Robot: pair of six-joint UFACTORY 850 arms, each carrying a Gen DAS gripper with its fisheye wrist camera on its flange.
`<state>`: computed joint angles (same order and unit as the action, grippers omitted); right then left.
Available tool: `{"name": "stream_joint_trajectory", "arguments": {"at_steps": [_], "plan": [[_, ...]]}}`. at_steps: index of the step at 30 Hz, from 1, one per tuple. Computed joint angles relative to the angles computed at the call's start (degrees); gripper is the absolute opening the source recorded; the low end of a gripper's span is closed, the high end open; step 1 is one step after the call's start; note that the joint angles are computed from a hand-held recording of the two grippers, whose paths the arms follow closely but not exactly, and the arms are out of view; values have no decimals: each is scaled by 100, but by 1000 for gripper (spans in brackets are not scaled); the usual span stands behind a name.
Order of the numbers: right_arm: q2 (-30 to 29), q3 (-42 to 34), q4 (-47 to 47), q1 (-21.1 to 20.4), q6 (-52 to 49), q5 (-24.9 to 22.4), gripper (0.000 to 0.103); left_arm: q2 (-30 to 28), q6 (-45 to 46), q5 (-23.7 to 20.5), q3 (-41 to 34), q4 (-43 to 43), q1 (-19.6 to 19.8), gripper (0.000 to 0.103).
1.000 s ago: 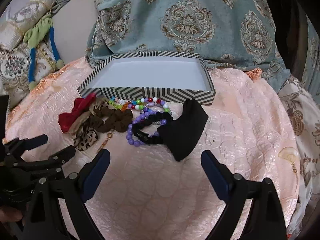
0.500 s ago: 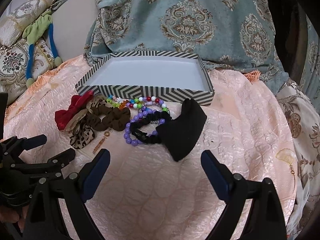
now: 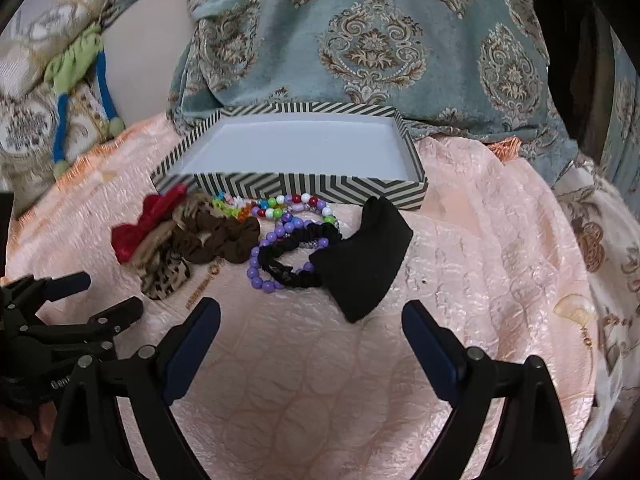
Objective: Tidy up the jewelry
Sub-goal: 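Grasp the red velvet bow with the left tool while the right grasps the black clip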
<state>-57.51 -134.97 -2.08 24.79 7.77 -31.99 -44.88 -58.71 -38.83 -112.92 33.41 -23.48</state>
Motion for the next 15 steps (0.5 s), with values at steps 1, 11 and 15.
{"name": "stream_joint_trajectory", "arguments": {"at_steps": [1, 11, 15], "plan": [[132, 210, 327, -62, -123, 233, 94, 131, -156, 153, 182, 58, 43, 63], [-192, -518, 699, -392, 144, 519, 95, -33, 1429, 778, -276, -1521, 477, 63], [-742, -1406, 1140, -537, 268, -27, 95, -1036, 2319, -88, -1877, -2162, 607, 54]]}}
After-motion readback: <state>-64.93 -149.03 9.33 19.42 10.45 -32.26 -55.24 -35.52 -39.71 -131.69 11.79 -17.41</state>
